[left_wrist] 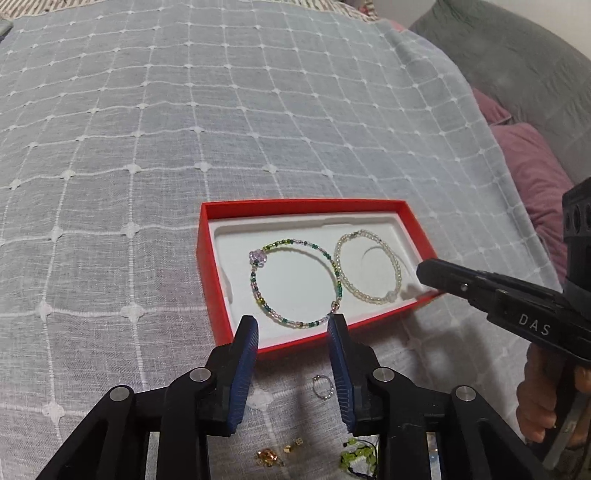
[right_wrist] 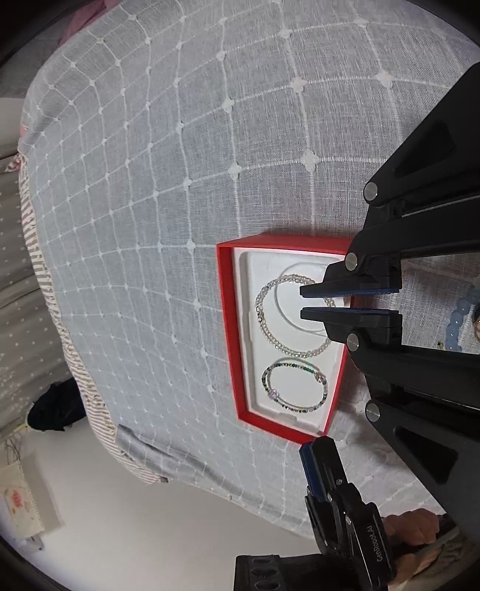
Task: Organize jewelry
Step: 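Withdraw both grippers from the box toward the green and blue bracelets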
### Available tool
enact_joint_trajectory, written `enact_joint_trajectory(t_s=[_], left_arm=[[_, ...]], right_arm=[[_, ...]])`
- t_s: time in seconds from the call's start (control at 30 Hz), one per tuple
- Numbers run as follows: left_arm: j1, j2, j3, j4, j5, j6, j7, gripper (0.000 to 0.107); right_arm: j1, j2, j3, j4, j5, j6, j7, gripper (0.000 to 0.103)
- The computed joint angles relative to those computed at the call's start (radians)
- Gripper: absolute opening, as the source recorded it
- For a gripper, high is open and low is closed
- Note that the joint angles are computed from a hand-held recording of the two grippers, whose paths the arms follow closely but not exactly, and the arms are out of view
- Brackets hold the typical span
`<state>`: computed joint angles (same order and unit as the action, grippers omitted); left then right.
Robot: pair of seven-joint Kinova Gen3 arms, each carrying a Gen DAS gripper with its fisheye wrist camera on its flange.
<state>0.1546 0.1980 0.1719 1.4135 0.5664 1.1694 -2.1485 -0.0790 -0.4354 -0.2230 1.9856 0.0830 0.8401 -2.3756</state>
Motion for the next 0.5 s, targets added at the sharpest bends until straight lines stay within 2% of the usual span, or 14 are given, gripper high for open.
enact_joint_trajectory(t_s=[0.07,0.23,0.33,0.5], left_arm=[[-0.008,-0.031,-0.006,0.024,0.008,-0.016,-0.009,0.036],[-0.001,-0.172,-0.033,0.138,-0.014,-0.113,-0.033,0.062],[-0.007,-0.244,-0.069,0.200,0.013,-0.119,-0.079,0.063],[-0.026,-0.299,-0.129,0.278,0.090,-0.093,-0.109,0.064]], right_arm=[[0.003,-0.017,-0.012,-0.002,-0.001,0.008,-0.015,0.005],[-0.017,-0.060,-0.058,-0.028,-0.028,0.073,-0.043,0.006],[-0.023,-0.099,-0.099,-0.044,-0.040,0.121,-0.065,0.008],[-0.012,-0.160,-0.170,-0.061,-0.062,0.187,-0.115,0.042]])
